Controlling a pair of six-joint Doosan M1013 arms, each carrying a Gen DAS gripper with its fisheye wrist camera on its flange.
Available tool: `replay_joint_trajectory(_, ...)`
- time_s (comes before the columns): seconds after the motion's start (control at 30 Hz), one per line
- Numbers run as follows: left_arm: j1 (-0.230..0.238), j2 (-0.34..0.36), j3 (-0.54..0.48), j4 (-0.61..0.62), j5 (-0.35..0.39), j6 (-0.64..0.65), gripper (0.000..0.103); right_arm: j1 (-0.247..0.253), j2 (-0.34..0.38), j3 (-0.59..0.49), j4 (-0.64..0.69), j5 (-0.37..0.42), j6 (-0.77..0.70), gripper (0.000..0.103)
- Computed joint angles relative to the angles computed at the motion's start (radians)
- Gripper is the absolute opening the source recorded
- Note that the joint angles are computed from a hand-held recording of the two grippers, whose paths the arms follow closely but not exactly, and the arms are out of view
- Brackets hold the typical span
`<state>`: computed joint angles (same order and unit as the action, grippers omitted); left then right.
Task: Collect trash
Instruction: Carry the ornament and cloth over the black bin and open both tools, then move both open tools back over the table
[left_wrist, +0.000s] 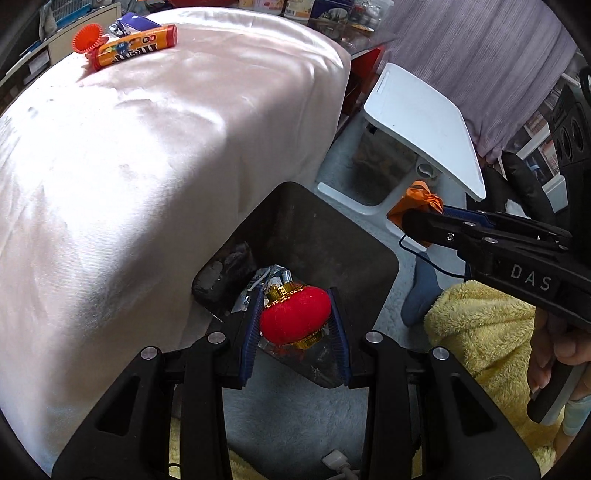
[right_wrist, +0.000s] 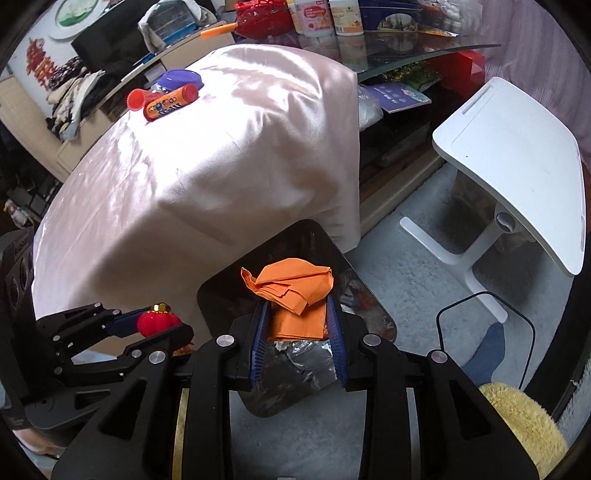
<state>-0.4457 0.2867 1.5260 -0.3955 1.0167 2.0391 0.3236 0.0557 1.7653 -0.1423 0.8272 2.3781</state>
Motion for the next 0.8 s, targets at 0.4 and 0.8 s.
replay_joint_trajectory(0.4, 0.005, 0.022, -0.017, 0.019, 0.015, -0.026, 0.062, -0.017, 0.021, -0.028, -0.015, 0.025, 0.021, 0.059)
replay_joint_trajectory(0.8, 0.063, -0.057, -0.026, -0.094, 0.0, 0.054, 0.085, -0.008, -0.002, -0.078, -0.13, 0.004, 0.07, 0.073)
